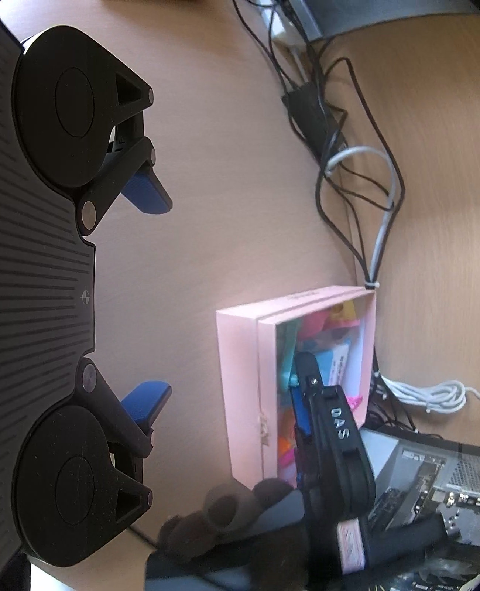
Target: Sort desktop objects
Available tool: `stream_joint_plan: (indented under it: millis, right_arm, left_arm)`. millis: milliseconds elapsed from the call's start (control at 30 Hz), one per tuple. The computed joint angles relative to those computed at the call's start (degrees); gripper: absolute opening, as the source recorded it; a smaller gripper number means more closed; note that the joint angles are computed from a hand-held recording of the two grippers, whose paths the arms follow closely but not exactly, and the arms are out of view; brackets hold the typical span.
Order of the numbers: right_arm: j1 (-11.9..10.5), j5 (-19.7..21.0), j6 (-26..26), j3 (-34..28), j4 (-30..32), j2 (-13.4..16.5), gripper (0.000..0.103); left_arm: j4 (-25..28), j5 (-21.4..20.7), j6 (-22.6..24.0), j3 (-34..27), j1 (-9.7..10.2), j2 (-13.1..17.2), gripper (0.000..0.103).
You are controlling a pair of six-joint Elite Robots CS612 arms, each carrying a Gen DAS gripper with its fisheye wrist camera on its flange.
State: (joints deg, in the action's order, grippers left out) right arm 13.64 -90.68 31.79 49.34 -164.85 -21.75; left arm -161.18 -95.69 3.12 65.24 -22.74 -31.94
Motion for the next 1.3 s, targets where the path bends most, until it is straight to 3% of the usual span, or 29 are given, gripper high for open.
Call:
stream_joint_plan:
  millis: [133, 200, 267, 367, 500, 633, 833, 900, 1167, 1300]
  right_arm:
    - [1.11, -4.3, -1.93, 4.11, -3.73, -2.21, 0.032]
    - [1.72, -7.51, -1.44, 8.14, -7.45, -4.22, 0.039]
    - [2.46, -11.24, -2.04, 11.88, -10.7, -6.06, 0.058]
    - [3.5, -16.03, -1.75, 16.51, -12.92, -8.26, 0.063]
    - [4.66, -18.2, 0.98, 19.9, -10.93, -9.75, 0.07]
    - [6.17, -19.98, 4.39, 21.14, -7.89, -9.99, 0.083]
    - [8.53, -25.37, 4.9, 20.29, -1.7, -9.36, 0.101]
    - [8.97, -27.34, 4.22, 19.47, 0.53, -8.88, 0.102]
    - [8.34, -26.05, 1.45, 17.13, 5.72, -7.58, 0.103]
    - [7.62, -24.24, 0.3, 17.35, 3.11, -7.26, 0.103]
  left_arm:
    - [-0.21, 0.89, -1.2, 1.03, 0.22, -0.53, 0.1]
    - [-0.43, 1.24, -1.66, 1.89, 0.35, -0.94, 0.1]
    - [-1.25, 1.35, -1.59, 2.96, 0.46, -1.32, 0.1]
    - [-4.75, 0.68, -1.64, 5.59, 0.66, -2.05, 0.1]
    - [-9.81, -1.1, -1.85, 8.93, 1.08, -2.81, 0.101]
    - [-12.07, -1.58, -1.55, 11.36, 1.39, -3.31, 0.102]
    - [-15.45, 0.53, -1.13, 12.98, 1.1, -2.4, 0.102]
    - [-15.83, 1.86, -1.41, 13.22, 0.84, -2.12, 0.102]
    - [-22.17, 6.36, -2.78, 14.11, -0.18, -1.0, 0.103]
    - [-22.67, 8.26, -4.37, 13.05, -0.58, -0.25, 0.103]
